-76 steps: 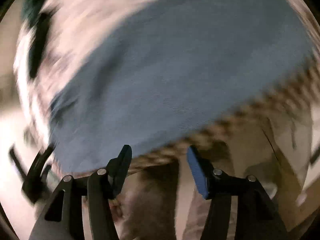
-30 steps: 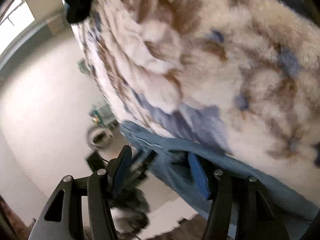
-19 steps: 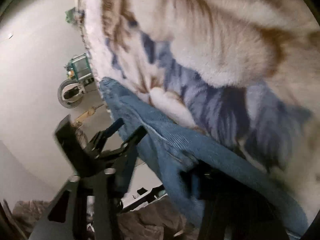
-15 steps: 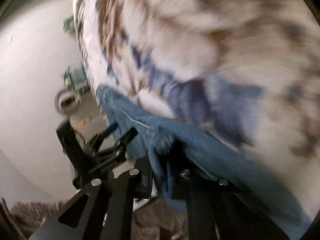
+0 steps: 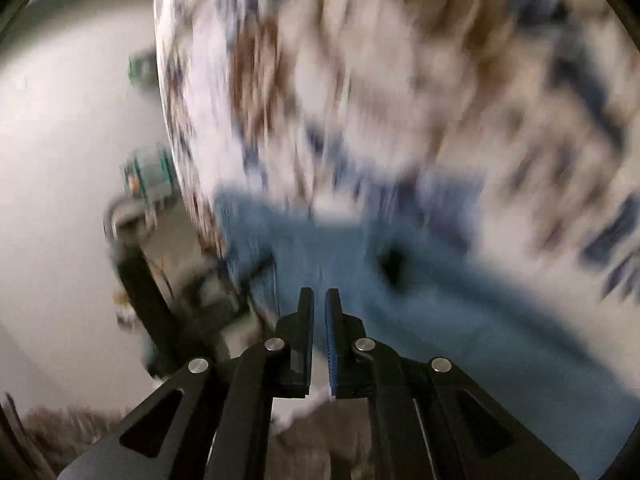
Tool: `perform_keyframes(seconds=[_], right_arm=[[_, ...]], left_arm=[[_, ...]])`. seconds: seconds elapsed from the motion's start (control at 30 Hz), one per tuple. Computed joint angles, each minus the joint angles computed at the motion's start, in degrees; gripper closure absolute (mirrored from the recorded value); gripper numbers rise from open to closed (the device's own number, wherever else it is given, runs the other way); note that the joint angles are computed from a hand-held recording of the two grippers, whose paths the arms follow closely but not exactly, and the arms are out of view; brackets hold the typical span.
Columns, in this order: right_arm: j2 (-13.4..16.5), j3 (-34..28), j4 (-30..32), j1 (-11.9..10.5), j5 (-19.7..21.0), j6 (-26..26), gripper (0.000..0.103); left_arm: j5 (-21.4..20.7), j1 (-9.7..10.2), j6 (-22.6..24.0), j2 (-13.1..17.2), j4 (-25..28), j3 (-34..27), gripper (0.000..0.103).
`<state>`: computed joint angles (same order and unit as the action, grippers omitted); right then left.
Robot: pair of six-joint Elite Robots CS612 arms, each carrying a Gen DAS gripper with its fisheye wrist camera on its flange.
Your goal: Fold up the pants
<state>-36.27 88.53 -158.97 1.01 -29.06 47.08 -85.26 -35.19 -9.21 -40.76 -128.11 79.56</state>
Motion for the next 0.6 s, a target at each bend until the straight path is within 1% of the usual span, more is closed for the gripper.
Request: perform_keyframes(seconds=[0.03,0.07,0.1,0.13,0.17,0.2,0.23,0.27,0.3,0.33,0.37,0.4,0.43,0.5,0.57,0.6], right_arm=[[-0.4,0.2,5.17,0.24,0.56,-4.43,0.096],[-0.27,-0.28,9.01,0.92,-1.29,-6.47,0.096],[-0.53,0.14,10.45,1.46,-5.53,-6.1,0.096],[-0.57,0.75,9.49,1.68,-10.19,-3.33,0.096],[-0.51,2.04,6.14,1.21,-12.77,1.83,0.098],[-0.49,3.9,0.38,0.67,-14.46,7.8,0.101],[-0.83,6.06,-5.62,0.01,-17.3,13.63,0.101],[-1.16,7.58,-9.79,-0.41,-19.42,17.06,0.101],[-1.29,8.4,-11.55,-0.72,-19.85,18.09,0.101],[-1.26,8.51,-11.4,-0.73,-19.89,17.9,0.101],[-1.49,8.75,-10.35,-0.82,-19.77,16.6,0.101],[-1.38,8.06,-8.82,-0.29,-20.05,15.46,0.101],[-1.09,6.77,-7.48,0.35,-20.41,14.68,0.101],[-1.6,6.93,-6.64,0.47,-21.39,14.18,0.101],[-3.1,8.39,-6.67,0.72,-24.09,15.15,0.101],[-3.65,9.49,-6.68,0.51,-24.77,15.58,0.101]], left_arm=[[-0.08,-0.08,0.17,0.05,-0.21,-0.15,0.011],[-0.11,-0.17,0.4,0.19,-0.27,-0.41,0.011],[-0.19,-0.25,0.6,0.53,0.0,-0.91,0.011],[-0.23,-0.33,0.61,0.86,0.35,-1.38,0.011],[-0.58,-0.41,0.63,1.29,0.74,-1.91,0.011],[-1.15,-0.48,0.89,1.67,0.89,-2.35,0.011],[-1.55,-0.72,1.16,2.12,1.0,-2.91,0.011],[-1.99,-1.03,1.4,2.61,0.95,-3.53,0.011],[-2.85,-1.27,2.19,3.27,1.25,-4.52,0.011],[-4.1,-1.47,2.93,3.86,1.56,-5.26,0.011],[-4.94,-1.64,3.26,4.27,1.56,-5.69,0.011],[-5.07,-2.0,4.0,4.76,1.34,-6.13,0.011],[-4.08,-2.54,5.21,5.26,0.75,-6.42,0.011],[-1.25,-3.53,7.86,6.49,-0.4,-7.19,0.011],[0.72,-3.96,8.24,7.84,0.62,-8.75,0.011],[1.29,-3.88,7.73,9.05,2.69,-10.51,0.007]])
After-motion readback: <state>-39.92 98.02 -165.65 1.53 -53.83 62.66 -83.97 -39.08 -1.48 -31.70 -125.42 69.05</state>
